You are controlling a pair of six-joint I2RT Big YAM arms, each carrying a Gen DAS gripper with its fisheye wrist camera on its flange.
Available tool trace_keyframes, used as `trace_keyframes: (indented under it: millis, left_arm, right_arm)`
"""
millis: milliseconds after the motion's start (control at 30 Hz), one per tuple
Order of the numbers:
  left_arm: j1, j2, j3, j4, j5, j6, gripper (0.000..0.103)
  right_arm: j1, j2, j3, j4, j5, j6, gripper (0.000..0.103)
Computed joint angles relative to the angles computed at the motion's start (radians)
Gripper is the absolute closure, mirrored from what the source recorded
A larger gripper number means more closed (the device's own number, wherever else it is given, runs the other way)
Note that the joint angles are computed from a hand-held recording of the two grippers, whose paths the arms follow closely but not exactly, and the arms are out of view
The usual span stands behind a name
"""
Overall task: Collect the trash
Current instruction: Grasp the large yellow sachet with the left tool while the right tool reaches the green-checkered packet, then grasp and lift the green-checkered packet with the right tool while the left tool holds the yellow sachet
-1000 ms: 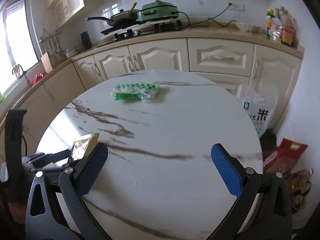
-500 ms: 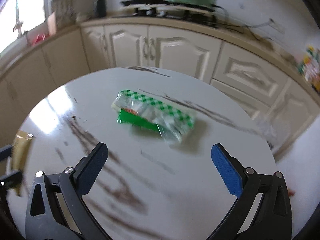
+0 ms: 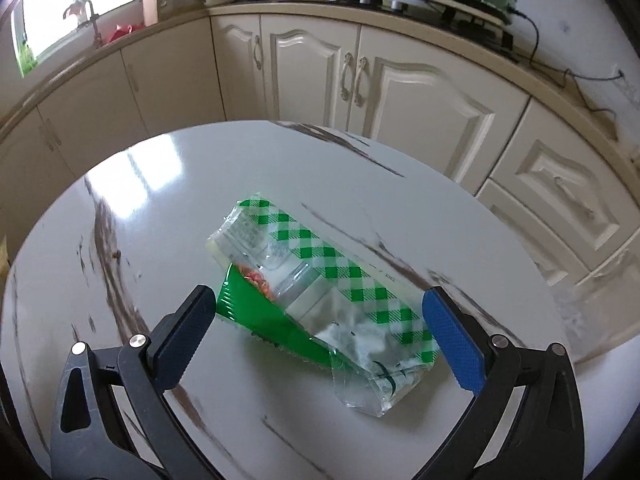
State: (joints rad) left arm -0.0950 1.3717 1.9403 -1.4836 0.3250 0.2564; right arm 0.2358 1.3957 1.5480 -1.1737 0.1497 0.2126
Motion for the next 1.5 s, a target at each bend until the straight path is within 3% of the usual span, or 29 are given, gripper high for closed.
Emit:
trace_keyframes:
  millis: [167,400,433,467,700,800,867,933,1067,1500]
  left_arm:
    - [-0.008,-0.001,0.002,-0.010,-0.014,-0.006,0.047]
    - [-0.011,0.016,0.032,-0.026,-0.038,-0.010,0.047]
    - [-0.013,0.017,0.034,-0.028,-0.049,-0.012,0.047]
    - [-0.016,0.019,0.036,-0.028,-0.056,-0.015,0.047]
    - [-0.017,-0.002,0.017,-0.032,-0.068,-0.004,0.047]
    - [-0.010,-0.012,0.017,-0.045,-0.061,0.003,0.047]
    - [-0.007,-0.014,0.023,-0.061,-0.048,0.008,0.047]
    - [0.000,-0.018,0.026,-0.072,-0.039,0.013,0.047]
    - [0.021,-0.037,0.010,-0.070,-0.025,0.025,0.047]
    - [0.017,-0.041,-0.006,-0.069,-0.033,0.038,0.047]
  right_arm:
    - [-0.004,0.050,0.045,-0.058,0.022,-0.038,0.000]
    - [0.051,0.053,0.058,-0.129,0.076,0.087,0.004]
    - [0.070,0.050,0.062,-0.146,0.096,0.100,0.010]
    - [0.088,0.045,0.064,-0.163,0.111,0.118,0.022]
    - [0.224,0.000,0.042,-0.231,0.200,0.227,0.035]
    - [0.281,-0.045,0.028,-0.218,0.210,0.274,0.101]
    - [0.297,-0.051,0.030,-0.233,0.180,0.302,0.100]
    - [0.319,-0.046,0.020,-0.263,0.203,0.325,0.100]
    - [0.341,-0.110,-0.025,-0.218,0.192,0.382,0.100]
    - [0.405,-0.186,-0.046,-0.218,0.202,0.473,0.100]
